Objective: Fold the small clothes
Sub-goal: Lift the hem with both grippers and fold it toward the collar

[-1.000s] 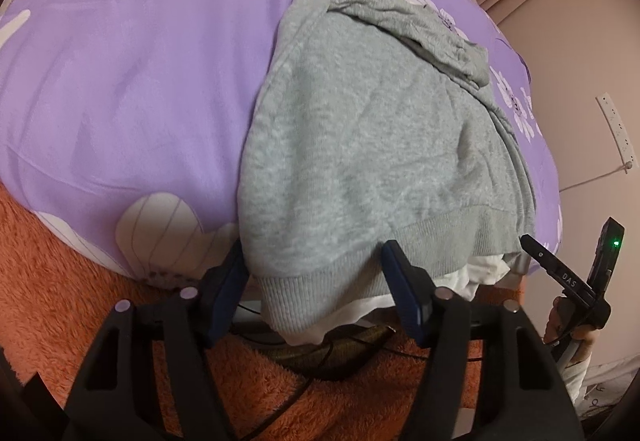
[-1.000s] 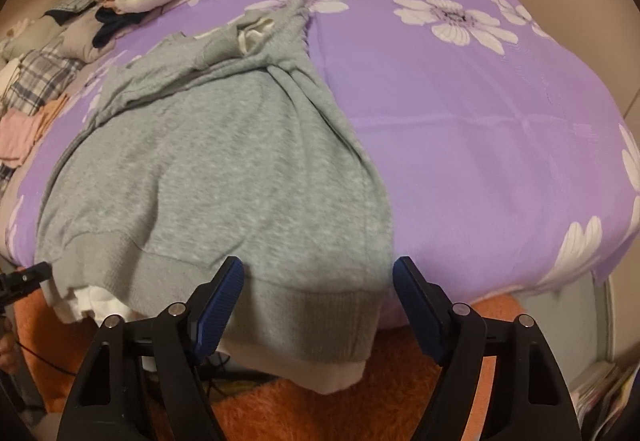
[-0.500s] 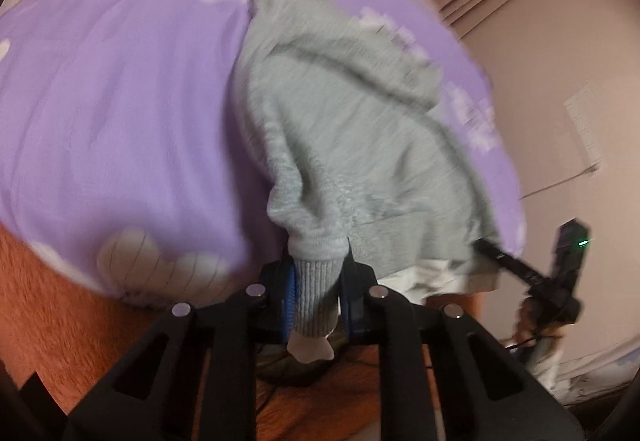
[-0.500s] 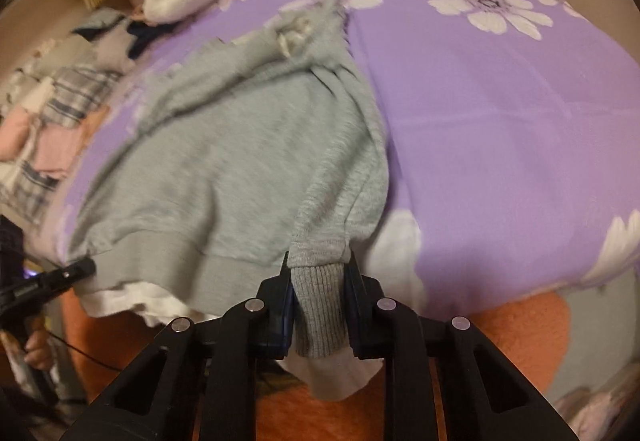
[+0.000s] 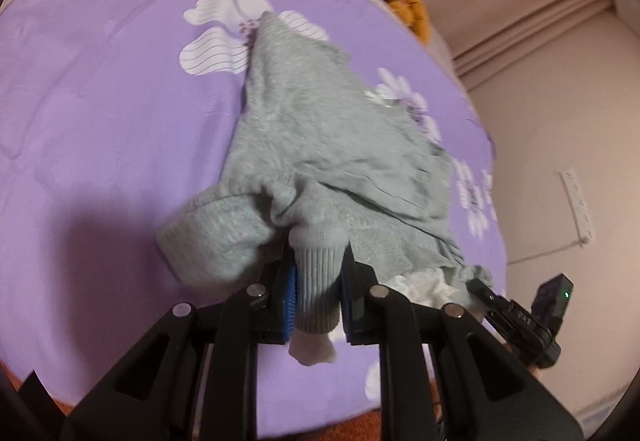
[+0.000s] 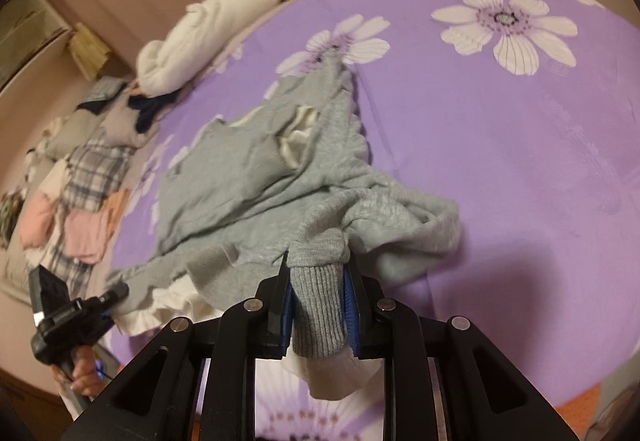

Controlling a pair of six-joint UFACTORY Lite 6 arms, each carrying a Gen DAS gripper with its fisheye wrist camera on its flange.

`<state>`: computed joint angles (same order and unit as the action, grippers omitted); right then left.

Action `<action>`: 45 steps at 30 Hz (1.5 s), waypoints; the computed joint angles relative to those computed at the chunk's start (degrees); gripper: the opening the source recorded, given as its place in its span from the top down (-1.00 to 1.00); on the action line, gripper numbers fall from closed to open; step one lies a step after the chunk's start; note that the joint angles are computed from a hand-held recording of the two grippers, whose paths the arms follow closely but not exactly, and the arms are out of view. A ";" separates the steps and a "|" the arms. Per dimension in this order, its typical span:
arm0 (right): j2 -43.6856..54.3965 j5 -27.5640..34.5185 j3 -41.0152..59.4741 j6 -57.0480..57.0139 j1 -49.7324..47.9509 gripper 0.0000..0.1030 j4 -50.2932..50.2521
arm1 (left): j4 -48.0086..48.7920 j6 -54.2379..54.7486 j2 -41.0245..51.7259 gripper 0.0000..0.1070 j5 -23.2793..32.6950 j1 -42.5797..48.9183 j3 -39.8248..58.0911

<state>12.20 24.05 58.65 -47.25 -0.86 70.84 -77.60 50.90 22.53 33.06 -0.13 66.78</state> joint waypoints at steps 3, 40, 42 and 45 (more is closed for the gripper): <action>4.21 1.51 4.10 8.66 -0.04 0.48 -6.95 | 8.82 -9.92 5.53 0.54 0.90 -0.14 7.12; 25.24 19.05 33.22 17.17 -5.51 0.07 -3.09 | 16.17 -30.13 33.14 0.04 16.79 1.53 52.42; 24.85 17.90 33.57 18.24 -5.34 0.00 -3.57 | 15.86 -30.24 33.41 -0.01 16.64 1.59 53.91; 23.98 14.60 33.80 18.78 -5.25 -0.12 -4.74 | 15.98 -30.14 33.62 -0.07 15.10 1.75 55.73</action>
<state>36.18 38.64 92.45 -28.47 -6.12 66.10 -61.62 20.76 56.14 48.16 1.62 122.51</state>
